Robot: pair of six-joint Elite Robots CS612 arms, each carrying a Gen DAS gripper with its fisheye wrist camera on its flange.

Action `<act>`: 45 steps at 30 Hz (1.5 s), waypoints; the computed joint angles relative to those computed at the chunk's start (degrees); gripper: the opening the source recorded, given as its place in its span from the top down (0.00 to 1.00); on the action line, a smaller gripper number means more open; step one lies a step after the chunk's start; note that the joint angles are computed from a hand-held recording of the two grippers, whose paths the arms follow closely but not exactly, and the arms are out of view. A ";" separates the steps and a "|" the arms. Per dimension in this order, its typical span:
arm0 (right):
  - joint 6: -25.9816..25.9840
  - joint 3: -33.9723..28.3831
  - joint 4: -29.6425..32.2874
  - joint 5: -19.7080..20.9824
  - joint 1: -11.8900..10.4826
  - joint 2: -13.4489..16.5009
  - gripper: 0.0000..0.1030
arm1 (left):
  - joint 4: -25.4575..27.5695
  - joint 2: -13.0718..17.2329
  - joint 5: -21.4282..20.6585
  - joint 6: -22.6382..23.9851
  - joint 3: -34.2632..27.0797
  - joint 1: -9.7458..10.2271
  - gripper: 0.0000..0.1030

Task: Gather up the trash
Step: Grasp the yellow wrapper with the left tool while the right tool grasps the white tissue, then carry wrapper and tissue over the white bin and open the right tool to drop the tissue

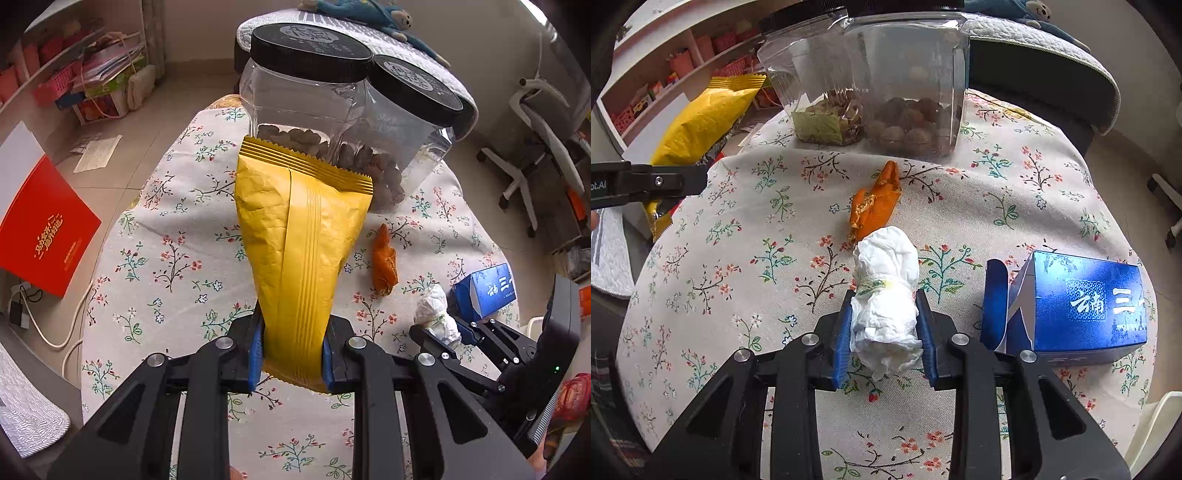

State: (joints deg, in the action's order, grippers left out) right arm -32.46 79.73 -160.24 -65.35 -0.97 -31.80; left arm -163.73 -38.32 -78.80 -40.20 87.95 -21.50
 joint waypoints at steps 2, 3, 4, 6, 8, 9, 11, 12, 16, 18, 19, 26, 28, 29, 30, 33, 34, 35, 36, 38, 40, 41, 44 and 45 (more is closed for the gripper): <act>1.19 0.97 -2.07 1.57 -0.26 -0.92 0.72 | -1.18 -0.31 0.43 -0.18 0.48 -0.14 0.77; 1.95 1.56 -3.46 2.16 -0.37 -1.43 0.72 | -1.69 -0.51 0.70 -0.24 0.70 -0.21 0.77; 2.79 1.85 -4.55 2.72 -0.50 -1.80 0.72 | -2.41 -0.75 0.97 -0.27 1.01 -0.32 0.77; 4.71 2.76 -7.16 3.58 -0.73 -2.63 0.72 | -3.96 -1.35 1.79 -0.03 1.75 -0.63 0.77; 6.69 3.48 -10.00 4.01 -1.01 -3.21 0.72 | -5.44 -2.05 3.43 0.28 2.50 -1.21 0.77; 7.76 3.88 -11.56 3.88 -1.11 -3.48 0.72 | -6.36 -2.39 4.28 0.46 2.93 -1.51 0.77; 10.17 4.62 -14.34 3.73 -1.32 -3.97 0.71 | -7.99 -3.05 6.13 0.77 3.73 -2.17 0.77; 11.47 4.96 -15.75 3.42 -1.38 -4.16 0.71 | -8.86 -3.35 7.42 0.84 4.17 -2.57 0.77; 16.52 6.45 -22.02 1.44 -1.52 -4.92 0.71 | -12.70 -4.26 15.54 1.54 5.77 -4.78 0.76; 18.95 7.11 -25.06 0.58 -1.63 -5.16 0.71 | -14.71 -4.52 19.01 1.76 6.38 -5.73 0.76; 19.77 7.48 -26.53 0.20 -1.74 -5.29 0.71 | -15.64 -4.61 20.54 1.73 6.58 -6.14 0.76; 23.15 10.03 -36.55 -2.80 -1.99 -6.10 0.71 | -20.82 -3.79 33.47 4.38 6.87 -9.59 0.76; 23.96 10.44 -38.74 -3.44 -2.13 -6.17 0.71 | -22.41 -3.45 35.31 5.23 6.79 -10.35 0.76; 24.35 10.58 -39.65 -3.74 -2.21 -6.20 0.71 | -23.06 -3.29 35.92 5.80 6.67 -10.66 0.76; 24.83 10.64 -40.59 -4.04 -2.29 -6.18 0.71 | -23.68 -3.14 36.51 6.36 6.59 -10.98 0.76; 25.83 11.07 -42.84 -4.50 -2.75 -6.33 0.71 | -25.57 -2.78 37.95 7.65 6.35 -11.74 0.76; 25.93 11.21 -43.52 -4.78 -2.85 -6.36 0.70 | -25.95 -2.69 38.03 7.95 6.25 -11.89 0.76; 26.12 11.35 -44.12 -5.00 -2.95 -6.40 0.70 | -26.14 -2.64 38.12 8.15 6.19 -12.06 0.76; 26.30 11.41 -44.43 -5.02 -3.09 -6.41 0.70 | -26.30 -2.56 38.16 8.34 6.02 -12.17 0.76; 26.41 11.61 -44.75 -5.23 -3.28 -6.49 0.70 | -26.75 -2.48 38.31 8.61 5.82 -12.44 0.76; 26.48 11.75 -45.12 -5.49 -3.47 -6.54 0.70 | -27.18 -2.39 38.26 9.07 5.57 -12.66 0.76; 26.56 12.01 -45.41 -5.67 -3.51 -6.63 0.70 | -27.40 -2.36 38.25 9.26 5.47 -12.78 0.75; 26.88 12.30 -45.95 -5.97 -3.81 -6.75 0.70 | -28.01 -2.21 38.20 9.97 5.11 -13.18 0.75; 26.95 12.38 -46.14 -6.03 -3.90 -6.81 0.70 | -28.19 -2.19 38.07 10.21 5.01 -13.31 0.75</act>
